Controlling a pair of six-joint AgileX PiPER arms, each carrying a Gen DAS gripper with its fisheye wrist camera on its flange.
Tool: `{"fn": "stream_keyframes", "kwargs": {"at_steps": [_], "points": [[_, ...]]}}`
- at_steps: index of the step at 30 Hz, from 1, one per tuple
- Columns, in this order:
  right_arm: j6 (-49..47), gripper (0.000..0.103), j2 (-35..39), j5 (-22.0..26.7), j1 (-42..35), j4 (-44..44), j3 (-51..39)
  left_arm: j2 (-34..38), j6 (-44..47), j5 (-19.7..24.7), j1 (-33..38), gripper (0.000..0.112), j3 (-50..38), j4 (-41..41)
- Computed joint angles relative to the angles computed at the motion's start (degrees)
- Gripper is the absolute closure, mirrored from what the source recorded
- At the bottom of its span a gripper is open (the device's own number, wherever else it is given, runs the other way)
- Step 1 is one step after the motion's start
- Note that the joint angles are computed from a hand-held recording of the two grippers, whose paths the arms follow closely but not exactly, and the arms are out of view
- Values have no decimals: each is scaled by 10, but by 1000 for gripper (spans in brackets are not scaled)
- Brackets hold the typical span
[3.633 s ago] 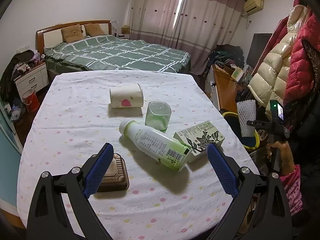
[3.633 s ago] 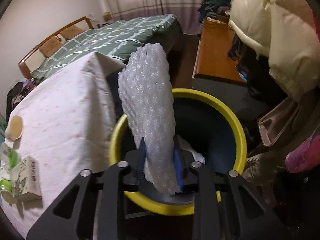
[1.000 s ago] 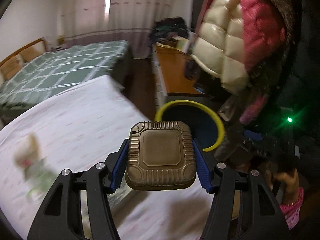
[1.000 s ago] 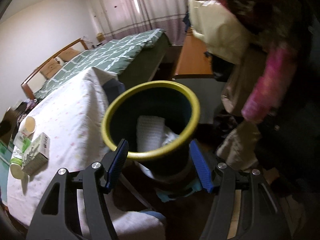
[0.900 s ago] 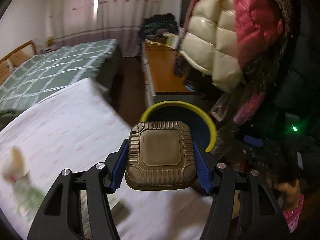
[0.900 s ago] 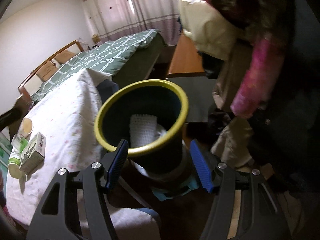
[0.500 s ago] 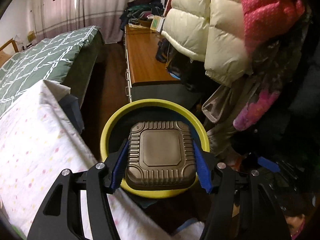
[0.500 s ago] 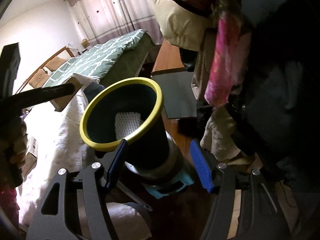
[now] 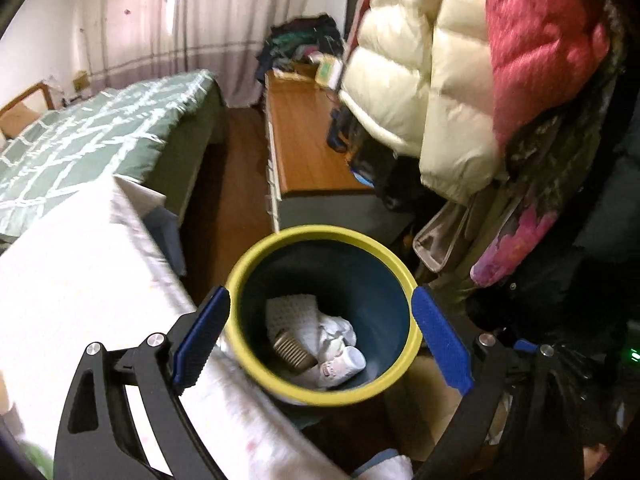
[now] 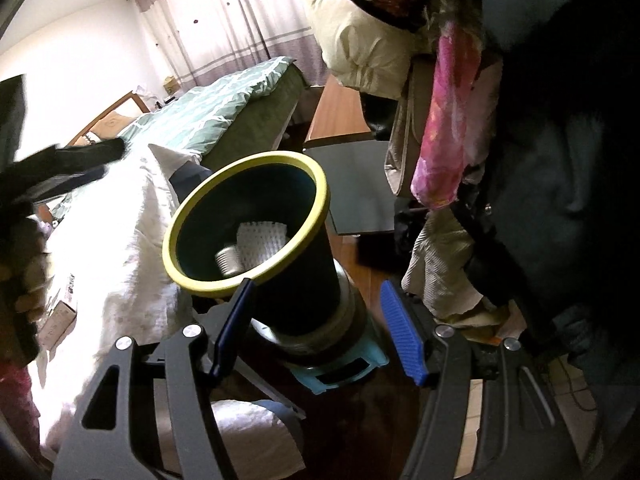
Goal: Collect trash
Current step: 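Reach the right gripper to the green-labelled milk bottle and grasp it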
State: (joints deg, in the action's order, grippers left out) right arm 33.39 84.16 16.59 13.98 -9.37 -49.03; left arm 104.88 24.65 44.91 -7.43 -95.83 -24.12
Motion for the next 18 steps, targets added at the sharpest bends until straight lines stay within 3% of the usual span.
{"fn": "stream_keyframes", "kwargs": {"at_steps": [6, 12, 18], "points": [[29, 39, 13, 8, 30, -26, -15, -161, 68, -5, 116, 17, 141, -72], [43, 39, 39, 21, 84, -42, -55, -282, 178, 72, 361, 16, 231, -172], [28, 39, 81, 47, 170, -39, -141, -329, 302, 147, 618, 15, 275, -238]]}}
